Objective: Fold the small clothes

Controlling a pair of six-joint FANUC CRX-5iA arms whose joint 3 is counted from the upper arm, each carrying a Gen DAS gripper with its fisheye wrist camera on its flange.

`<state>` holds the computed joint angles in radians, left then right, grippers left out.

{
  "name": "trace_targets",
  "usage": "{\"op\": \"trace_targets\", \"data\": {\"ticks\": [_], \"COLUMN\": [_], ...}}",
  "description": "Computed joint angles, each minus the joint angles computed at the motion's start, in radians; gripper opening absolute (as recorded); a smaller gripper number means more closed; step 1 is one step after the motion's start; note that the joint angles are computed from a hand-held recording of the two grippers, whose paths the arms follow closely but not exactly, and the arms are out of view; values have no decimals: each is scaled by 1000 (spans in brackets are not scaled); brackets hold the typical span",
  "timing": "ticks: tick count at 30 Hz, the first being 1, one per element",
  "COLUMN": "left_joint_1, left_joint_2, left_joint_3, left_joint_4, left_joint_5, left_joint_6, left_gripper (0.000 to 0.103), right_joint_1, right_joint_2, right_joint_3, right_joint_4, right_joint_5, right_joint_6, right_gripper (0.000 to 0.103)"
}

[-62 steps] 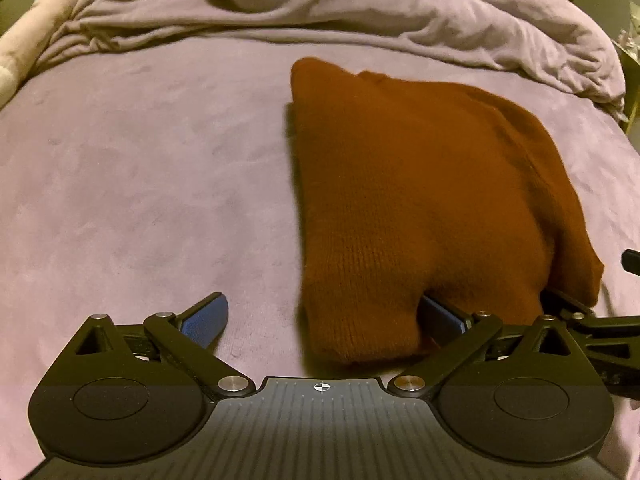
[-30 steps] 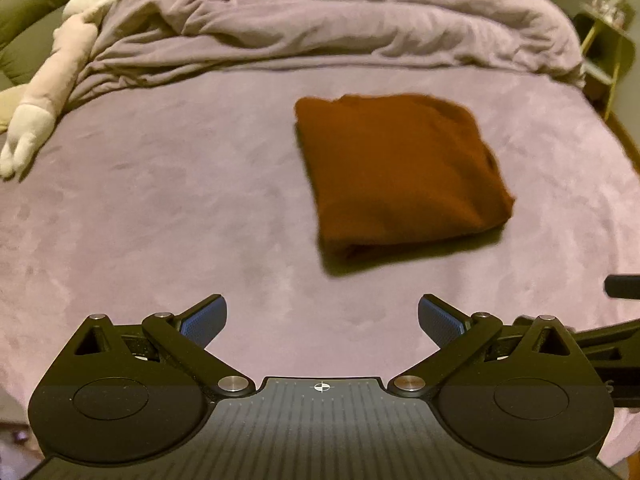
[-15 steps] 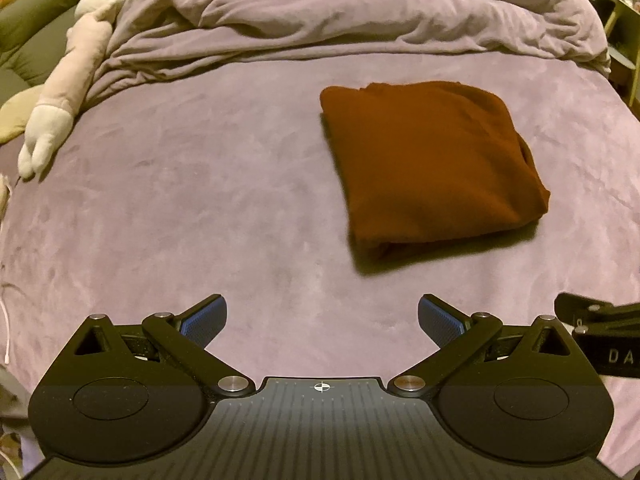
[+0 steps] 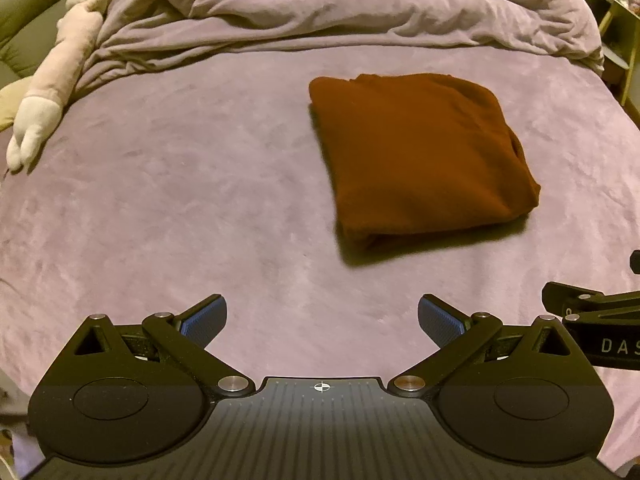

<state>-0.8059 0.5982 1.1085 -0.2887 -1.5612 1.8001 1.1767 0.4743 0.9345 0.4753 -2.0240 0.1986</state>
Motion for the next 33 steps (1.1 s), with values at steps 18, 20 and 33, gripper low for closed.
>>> {"op": "trace_targets", "data": {"ticks": [18, 20, 33], "left_joint_1": [0, -3, -9], "left_joint_2": [4, 8, -5], "left_joint_3": [1, 10, -10], "left_joint_4": [14, 9, 8], "left_joint_5": [-7, -14, 3], "left_joint_6": [1, 1, 3], "left_gripper": [103, 103, 103], "right_joint_1": [5, 5, 14], "right_joint_2": [14, 15, 20], "right_joint_3": [21, 23, 33], "right_joint_4": [12, 14, 28], "right_joint_5": [-10, -11, -20], "right_joint_6": [5, 4, -3], "right_gripper": [99, 99, 99]}}
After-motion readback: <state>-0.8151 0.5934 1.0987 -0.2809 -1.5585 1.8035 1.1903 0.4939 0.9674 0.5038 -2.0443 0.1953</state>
